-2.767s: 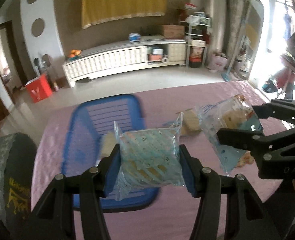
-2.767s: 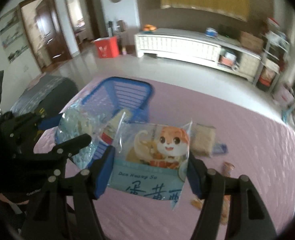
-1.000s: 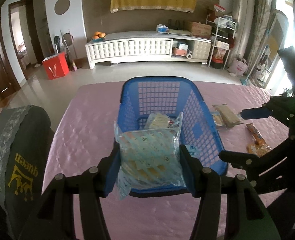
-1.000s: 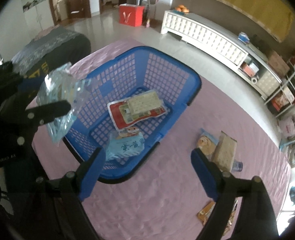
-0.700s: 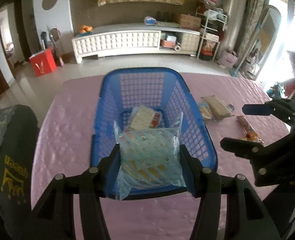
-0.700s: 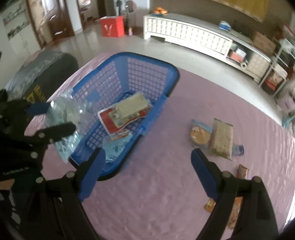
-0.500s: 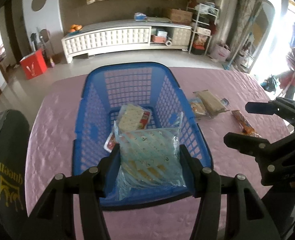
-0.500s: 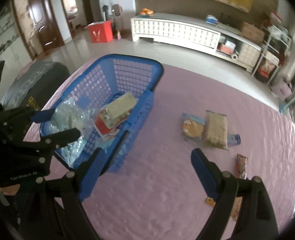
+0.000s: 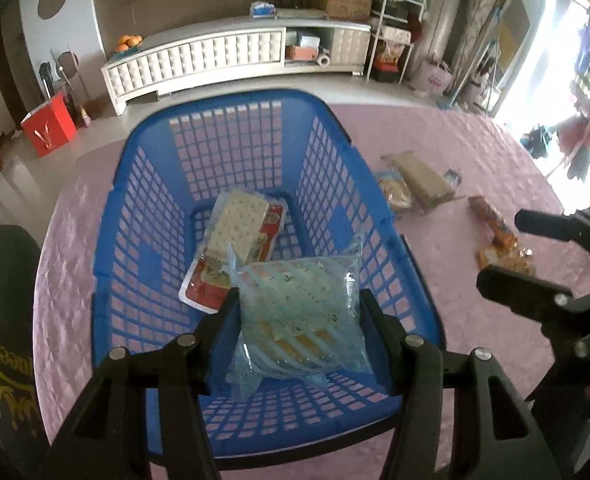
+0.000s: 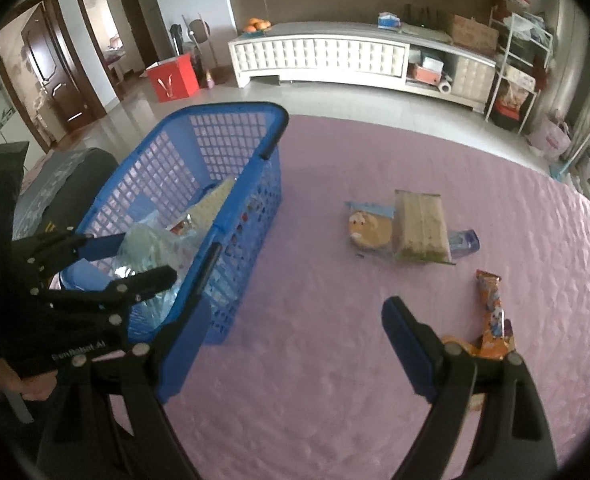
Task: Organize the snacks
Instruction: 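Lower the light-blue bread bag into the basket and open the left gripper, then move both grippers away from the basket toward the loose snacks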
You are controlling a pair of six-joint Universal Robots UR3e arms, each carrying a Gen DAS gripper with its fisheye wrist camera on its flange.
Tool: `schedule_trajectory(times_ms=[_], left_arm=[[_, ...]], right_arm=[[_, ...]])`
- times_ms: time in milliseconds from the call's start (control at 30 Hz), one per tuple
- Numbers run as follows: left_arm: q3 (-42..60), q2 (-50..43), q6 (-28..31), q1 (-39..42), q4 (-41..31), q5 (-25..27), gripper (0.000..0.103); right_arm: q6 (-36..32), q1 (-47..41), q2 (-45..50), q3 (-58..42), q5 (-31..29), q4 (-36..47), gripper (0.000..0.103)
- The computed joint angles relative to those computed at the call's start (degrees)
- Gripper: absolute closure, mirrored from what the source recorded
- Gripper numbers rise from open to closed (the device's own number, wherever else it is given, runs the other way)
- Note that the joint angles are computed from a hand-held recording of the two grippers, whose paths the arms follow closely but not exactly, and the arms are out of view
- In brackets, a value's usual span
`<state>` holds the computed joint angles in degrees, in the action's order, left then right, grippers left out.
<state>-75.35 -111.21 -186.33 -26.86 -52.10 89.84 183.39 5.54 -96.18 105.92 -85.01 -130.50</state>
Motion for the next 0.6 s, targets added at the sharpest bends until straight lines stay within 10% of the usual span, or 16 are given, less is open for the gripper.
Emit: schedule_trajectory(times_ms=[600], left_arm=[[-0.26, 7.86, -3.25, -5.31, -0.98, 7.44, 0.032]], right_arm=[[-0.06, -0.7, -10.53, -0.52, 1.33, 5.36, 0.013]])
